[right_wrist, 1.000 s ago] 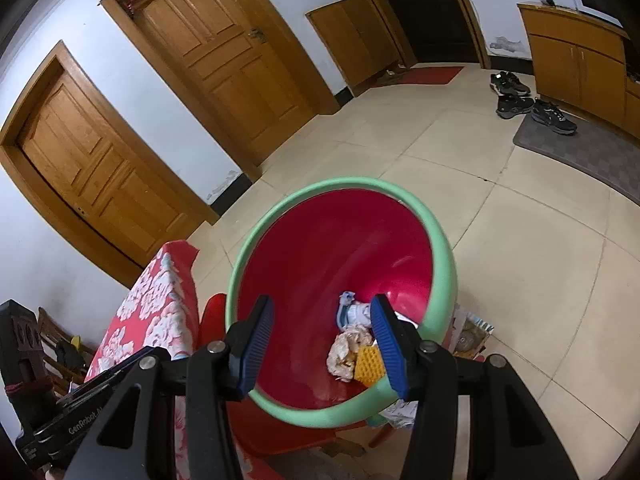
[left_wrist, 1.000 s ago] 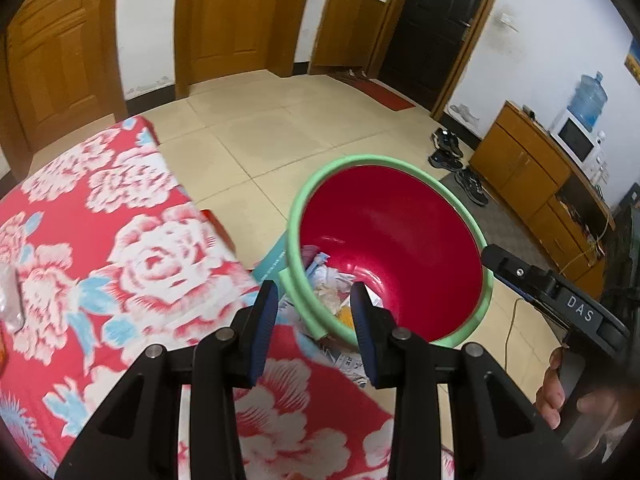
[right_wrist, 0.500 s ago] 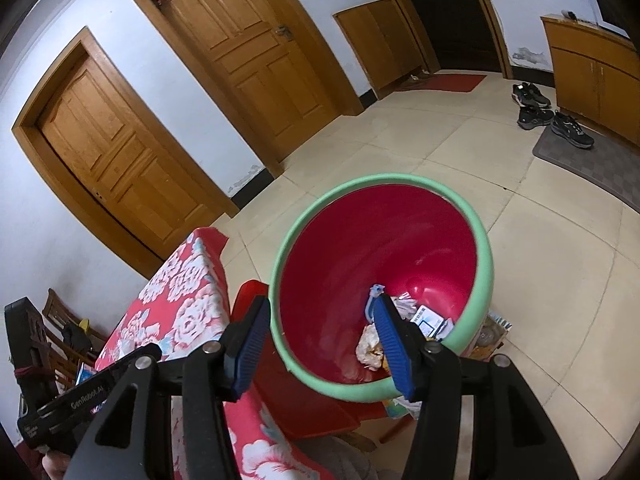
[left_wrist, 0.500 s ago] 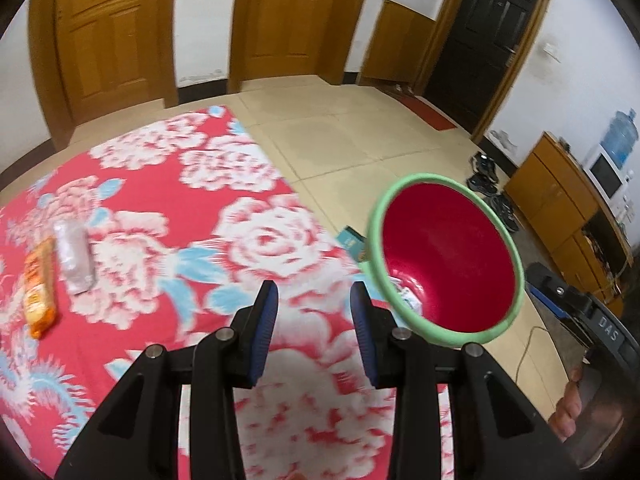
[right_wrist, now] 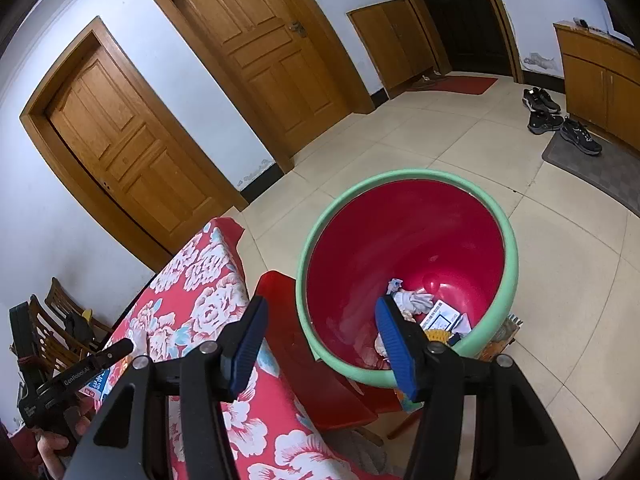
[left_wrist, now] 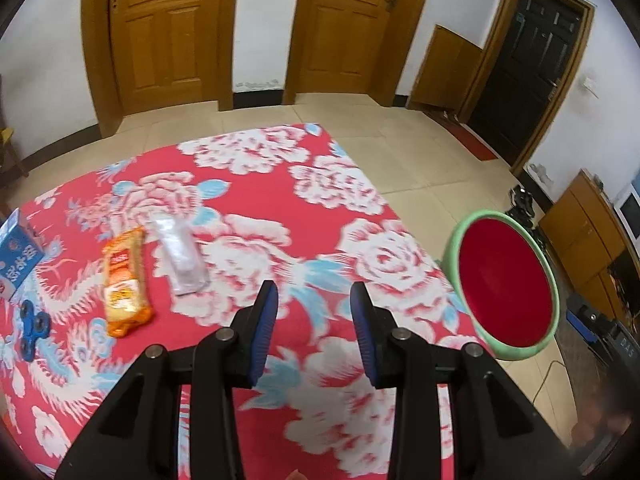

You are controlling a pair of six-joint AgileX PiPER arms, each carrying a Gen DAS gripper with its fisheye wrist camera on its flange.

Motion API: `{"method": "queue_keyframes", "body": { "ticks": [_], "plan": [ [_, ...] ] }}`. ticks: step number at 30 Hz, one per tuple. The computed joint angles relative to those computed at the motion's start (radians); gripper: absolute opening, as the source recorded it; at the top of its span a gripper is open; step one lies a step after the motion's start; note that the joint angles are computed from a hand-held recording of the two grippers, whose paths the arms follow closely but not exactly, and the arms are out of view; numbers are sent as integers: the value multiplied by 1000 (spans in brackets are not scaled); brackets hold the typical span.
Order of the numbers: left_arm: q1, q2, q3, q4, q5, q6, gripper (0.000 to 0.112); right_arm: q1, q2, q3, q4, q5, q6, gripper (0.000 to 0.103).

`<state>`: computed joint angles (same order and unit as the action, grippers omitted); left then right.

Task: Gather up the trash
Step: 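Move both tools back over the table, then grasp the orange snack bag with the left tool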

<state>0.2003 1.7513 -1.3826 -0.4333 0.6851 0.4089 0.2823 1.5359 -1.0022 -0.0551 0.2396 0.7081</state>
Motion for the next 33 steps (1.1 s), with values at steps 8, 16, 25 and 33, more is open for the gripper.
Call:
{"method": "queue_keyframes", "body": {
  "ticks": [8, 16, 25, 33],
  "plan": [
    [101, 38, -24, 41, -23, -5, 37, 38, 18, -36, -76, 42, 81, 60],
    [193, 88, -54, 54, -52, -13, 37, 67, 51, -70, -100, 77, 112, 61],
    [228, 183, -126, 103, -55, -79, 37, 102, 69, -103, -184, 120, 201, 62],
    [244, 236, -150, 61, -60, -62, 38, 132, 104, -154, -214, 158, 225, 63]
  ]
}}
